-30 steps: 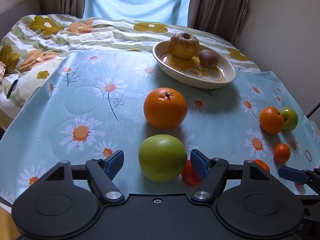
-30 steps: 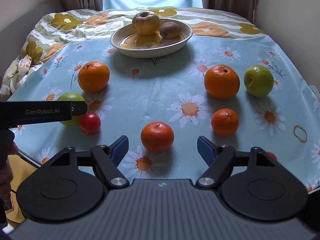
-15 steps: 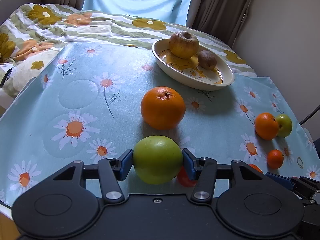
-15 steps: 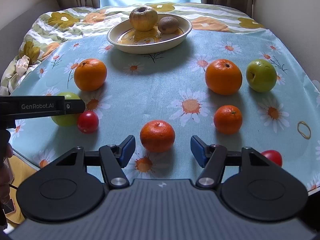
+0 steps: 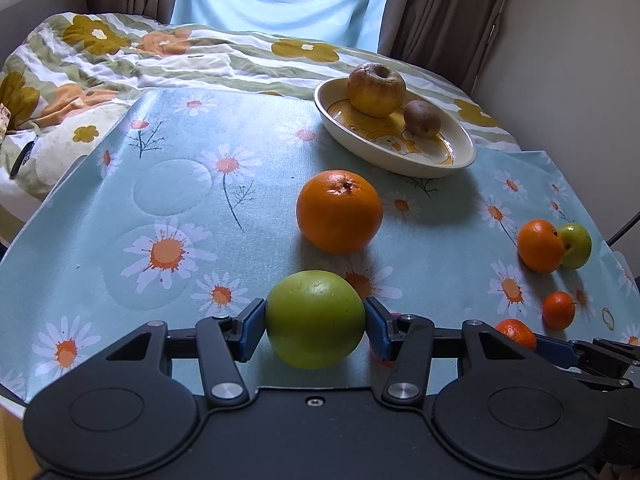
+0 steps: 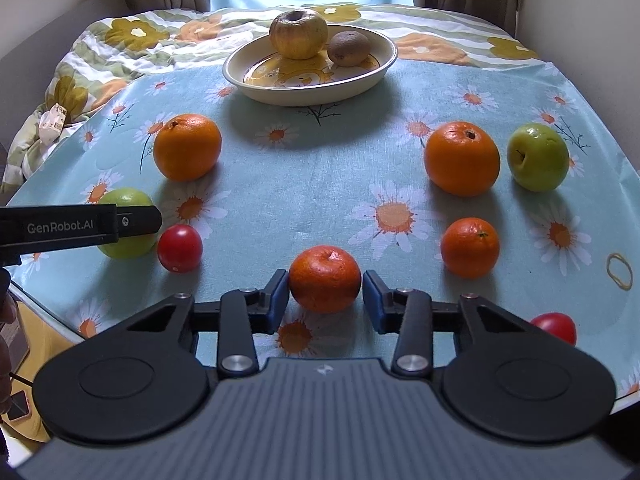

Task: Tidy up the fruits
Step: 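Carry the green apple with the left tool while the right tool carries the tangerine to the bowl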

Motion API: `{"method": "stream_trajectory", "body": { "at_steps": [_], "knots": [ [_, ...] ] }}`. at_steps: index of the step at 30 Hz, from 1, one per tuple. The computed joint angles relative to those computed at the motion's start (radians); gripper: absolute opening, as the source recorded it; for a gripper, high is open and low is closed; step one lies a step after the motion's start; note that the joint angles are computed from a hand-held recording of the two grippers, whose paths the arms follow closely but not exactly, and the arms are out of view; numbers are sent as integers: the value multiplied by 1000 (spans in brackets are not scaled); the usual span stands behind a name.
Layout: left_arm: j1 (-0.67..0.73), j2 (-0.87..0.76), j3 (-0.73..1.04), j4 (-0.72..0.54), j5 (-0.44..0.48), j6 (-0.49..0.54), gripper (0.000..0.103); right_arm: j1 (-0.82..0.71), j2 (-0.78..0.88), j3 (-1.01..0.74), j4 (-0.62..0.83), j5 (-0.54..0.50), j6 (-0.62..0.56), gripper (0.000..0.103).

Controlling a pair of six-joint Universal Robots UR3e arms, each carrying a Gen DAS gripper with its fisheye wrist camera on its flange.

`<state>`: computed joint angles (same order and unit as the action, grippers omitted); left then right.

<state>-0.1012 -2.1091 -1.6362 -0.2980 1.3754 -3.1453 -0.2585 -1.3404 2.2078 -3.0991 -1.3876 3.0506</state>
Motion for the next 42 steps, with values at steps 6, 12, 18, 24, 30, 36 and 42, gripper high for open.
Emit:
{"method": "stream_trajectory", "body": {
  "at_steps": [6, 12, 18, 24, 30, 36, 42],
  "knots": [
    [-13, 12, -17, 12, 46, 23, 57, -4, 3, -3, -4, 9, -20, 53],
    [-25, 48, -43, 24, 89, 19, 57, -27, -30, 0, 13, 36, -44, 52],
    [-57, 114, -47, 3, 142, 2, 57, -67, -111, -15, 98, 88, -88, 52],
    [-118, 172, 7, -47, 214, -30, 57, -122, -222, -89, 280, 148, -157, 52],
    [-178, 176, 114, -102, 280, -82, 57, -171, -278, -219, 461, 206, -248, 52],
    [-207, 109, 295, -169, 296, -110, 57, -213, -240, -414, 633, 284, -333, 52],
    [-197, -43, 552, -259, 254, -88, 57, -186, -87, -655, 697, 274, -312, 52]
  ]
}}
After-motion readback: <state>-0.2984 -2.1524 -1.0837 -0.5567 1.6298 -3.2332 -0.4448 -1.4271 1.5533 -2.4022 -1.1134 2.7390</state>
